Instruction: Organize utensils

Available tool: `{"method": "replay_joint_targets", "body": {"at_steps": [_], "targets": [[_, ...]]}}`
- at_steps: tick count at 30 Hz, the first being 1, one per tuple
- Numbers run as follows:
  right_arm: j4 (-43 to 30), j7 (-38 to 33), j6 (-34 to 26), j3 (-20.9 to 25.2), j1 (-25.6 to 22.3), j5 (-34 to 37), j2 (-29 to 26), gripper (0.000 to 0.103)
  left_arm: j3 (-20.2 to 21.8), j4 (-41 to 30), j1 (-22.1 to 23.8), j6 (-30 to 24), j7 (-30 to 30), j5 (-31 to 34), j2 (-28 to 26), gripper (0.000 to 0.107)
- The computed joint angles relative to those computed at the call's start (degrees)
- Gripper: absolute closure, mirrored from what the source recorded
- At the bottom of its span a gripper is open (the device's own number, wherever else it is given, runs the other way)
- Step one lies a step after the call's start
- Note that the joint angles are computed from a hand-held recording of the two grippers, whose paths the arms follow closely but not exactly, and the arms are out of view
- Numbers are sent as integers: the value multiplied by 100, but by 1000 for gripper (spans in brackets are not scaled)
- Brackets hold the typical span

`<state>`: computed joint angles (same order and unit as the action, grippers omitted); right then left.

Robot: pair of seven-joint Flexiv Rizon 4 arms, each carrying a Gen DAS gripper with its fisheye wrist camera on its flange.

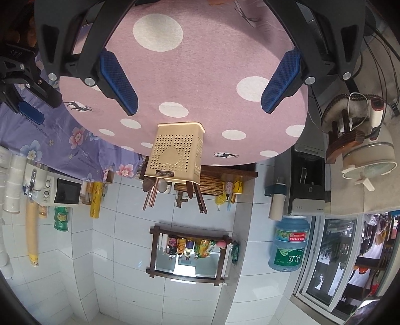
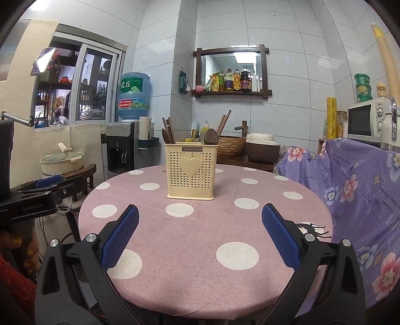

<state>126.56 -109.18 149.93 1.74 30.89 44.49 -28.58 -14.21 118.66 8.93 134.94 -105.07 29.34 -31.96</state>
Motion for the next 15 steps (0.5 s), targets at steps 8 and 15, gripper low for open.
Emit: {"method": "replay_joint_targets", "body": {"at_steps": [8,15], "targets": [[-17,-2,-29,2,0,-25,-14,6,109,57,-101,99,124,-69,16,9],[-11,20,-25,1,0,-33,-19,6,61,62,-40,63,-1,-63,27,9]]}}
